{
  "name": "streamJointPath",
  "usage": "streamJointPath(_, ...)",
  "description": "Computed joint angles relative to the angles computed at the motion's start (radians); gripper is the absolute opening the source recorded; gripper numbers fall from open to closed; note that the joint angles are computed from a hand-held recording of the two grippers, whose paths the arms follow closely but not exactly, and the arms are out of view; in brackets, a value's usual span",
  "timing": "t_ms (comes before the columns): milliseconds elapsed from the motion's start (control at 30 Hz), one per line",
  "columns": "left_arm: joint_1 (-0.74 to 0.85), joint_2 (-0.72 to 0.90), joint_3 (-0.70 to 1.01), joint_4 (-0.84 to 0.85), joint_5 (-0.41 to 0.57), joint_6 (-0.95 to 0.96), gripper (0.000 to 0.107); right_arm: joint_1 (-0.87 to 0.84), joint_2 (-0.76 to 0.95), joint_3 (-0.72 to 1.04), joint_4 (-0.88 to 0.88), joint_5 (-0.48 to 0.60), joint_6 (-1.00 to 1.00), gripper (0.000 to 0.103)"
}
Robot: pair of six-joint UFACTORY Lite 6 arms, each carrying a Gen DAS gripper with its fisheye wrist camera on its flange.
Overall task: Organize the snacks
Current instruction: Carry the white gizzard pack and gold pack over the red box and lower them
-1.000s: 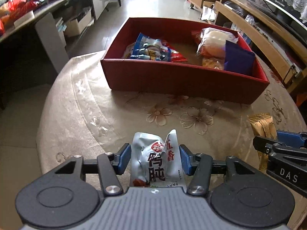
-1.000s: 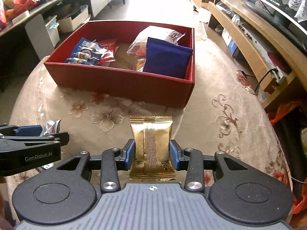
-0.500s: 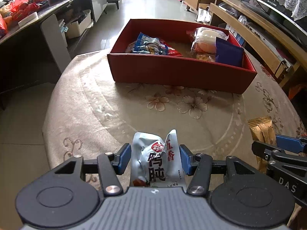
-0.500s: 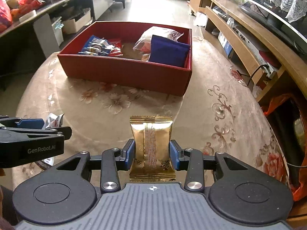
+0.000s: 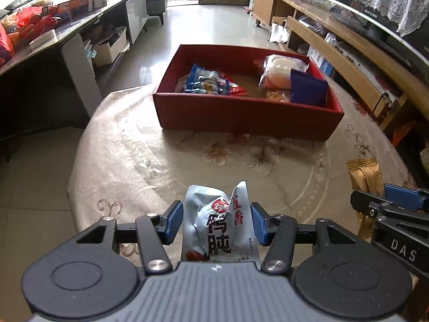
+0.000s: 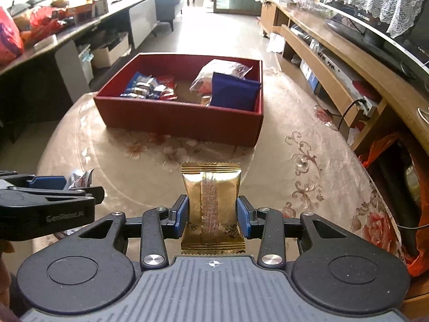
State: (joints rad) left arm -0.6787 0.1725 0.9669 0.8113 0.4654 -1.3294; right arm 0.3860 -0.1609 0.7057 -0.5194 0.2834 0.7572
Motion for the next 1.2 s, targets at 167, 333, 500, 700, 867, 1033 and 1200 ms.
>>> streamJointPath(167, 0.008, -0.001, 0.005, -0.021, -0.027, 0.022, 0.052, 0.004, -0.068, -0.030, -0.085, 0.009, 0.112, 0.047)
streamJointPath(333, 0.009, 0.011, 0.047, -0.028, -0.037, 0.032, 0.053, 0.011, -0.026, 0.007, -0.162, 0.000, 0.196, 0.047)
streamJointPath(500, 0.005, 0.023, 0.086, 0.055, -0.010, -0.027, 0.053, 0.015, 0.009, 0.042, -0.300, 0.010, 0.328, 0.047)
streamJointPath(700, 0.046, 0.091, 0.185, 0.034, -0.015, 0.023, 0.053, -0.019, 0.074, 0.119, -0.322, -0.014, 0.342, 0.047)
streamJointPath(867, 0.074, 0.172, 0.293, 0.031, -0.009, 0.056, 0.053, -0.041, 0.142, 0.192, -0.362, -0.040, 0.364, 0.047)
streamJointPath(1033, 0.092, 0.237, 0.380, 0.006, -0.009, 0.096, 0.053, -0.062, 0.215, 0.267, -0.406, -0.049, 0.388, 0.047)
streamJointPath(1200, 0.093, 0.282, 0.444, 0.020, 0.009, 0.098, 0.053, -0.086, 0.250, 0.313, -0.416, -0.062, 0.387, 0.047)
